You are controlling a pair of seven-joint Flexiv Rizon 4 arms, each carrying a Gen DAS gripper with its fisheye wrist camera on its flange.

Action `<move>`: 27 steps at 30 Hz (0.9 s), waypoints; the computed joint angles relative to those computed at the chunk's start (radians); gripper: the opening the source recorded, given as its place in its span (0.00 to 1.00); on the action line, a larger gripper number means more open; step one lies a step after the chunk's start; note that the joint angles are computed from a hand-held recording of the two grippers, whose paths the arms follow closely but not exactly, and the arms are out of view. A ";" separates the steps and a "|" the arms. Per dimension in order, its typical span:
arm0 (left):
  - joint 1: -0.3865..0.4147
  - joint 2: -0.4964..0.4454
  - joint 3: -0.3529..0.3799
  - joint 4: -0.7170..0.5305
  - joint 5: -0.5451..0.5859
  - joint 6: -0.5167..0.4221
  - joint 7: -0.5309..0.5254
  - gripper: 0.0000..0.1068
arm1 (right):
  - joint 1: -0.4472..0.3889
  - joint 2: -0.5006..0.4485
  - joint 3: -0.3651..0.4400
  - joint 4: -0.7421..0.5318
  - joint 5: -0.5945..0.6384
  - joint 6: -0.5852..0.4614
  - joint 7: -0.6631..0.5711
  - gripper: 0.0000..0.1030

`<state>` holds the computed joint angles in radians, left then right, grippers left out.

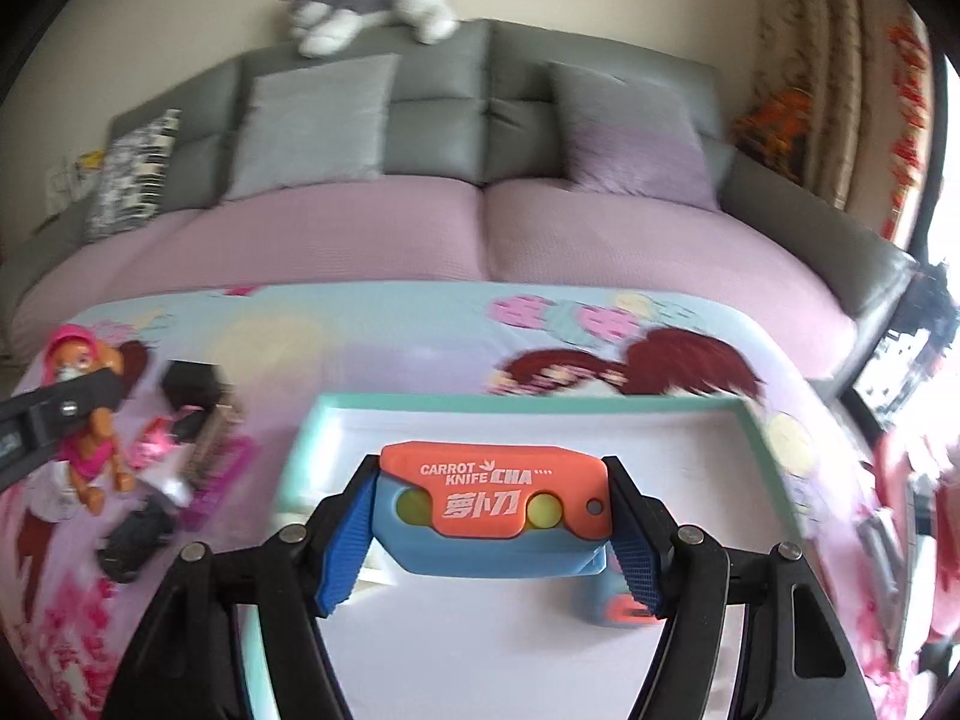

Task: Organize rigid objects
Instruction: 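Lift and carry the orange knife with right tool toward the tray while left tool holds the figurine, then open right gripper to drop the orange knife in the tray while left gripper releases the dog figurine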

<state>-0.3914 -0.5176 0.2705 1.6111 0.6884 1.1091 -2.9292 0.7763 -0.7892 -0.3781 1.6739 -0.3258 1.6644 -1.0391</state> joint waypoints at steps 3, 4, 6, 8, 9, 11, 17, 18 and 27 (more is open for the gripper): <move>0.008 -0.027 -0.028 -0.031 -0.023 0.007 0.050 0.38 | 0.018 -0.002 -0.059 0.009 0.011 -0.018 0.027 0.71; 0.008 -0.038 -0.036 -0.045 -0.033 0.008 0.072 0.38 | 0.027 -0.004 -0.083 0.014 0.013 -0.022 0.038 0.71; 0.005 -0.058 -0.046 -0.065 -0.054 0.014 0.111 0.38 | 0.030 -0.007 -0.110 0.018 0.013 -0.032 0.054 0.71; 0.000 -0.082 -0.058 -0.091 -0.078 0.021 0.158 0.38 | 0.014 -0.004 -0.105 0.019 0.011 -0.044 0.067 0.71; -0.004 -0.093 -0.059 -0.101 -0.091 0.022 0.179 0.38 | -0.001 -0.002 -0.094 0.017 0.010 -0.050 0.074 0.71; -0.012 -0.116 -0.064 -0.125 -0.117 0.023 0.226 0.38 | -0.015 0.000 -0.090 0.019 0.006 -0.058 0.094 0.71; -0.035 -0.179 -0.076 -0.189 -0.198 0.004 0.359 0.38 | -0.069 -0.002 -0.058 0.008 -0.024 -0.086 0.136 0.71; -0.039 -0.187 -0.075 -0.196 -0.209 0.002 0.375 0.38 | -0.079 -0.001 -0.050 0.006 -0.030 -0.092 0.142 0.71; -0.074 -0.251 -0.059 -0.273 -0.269 -0.085 0.471 0.38 | -0.160 -0.008 0.021 -0.021 -0.100 -0.162 0.191 0.71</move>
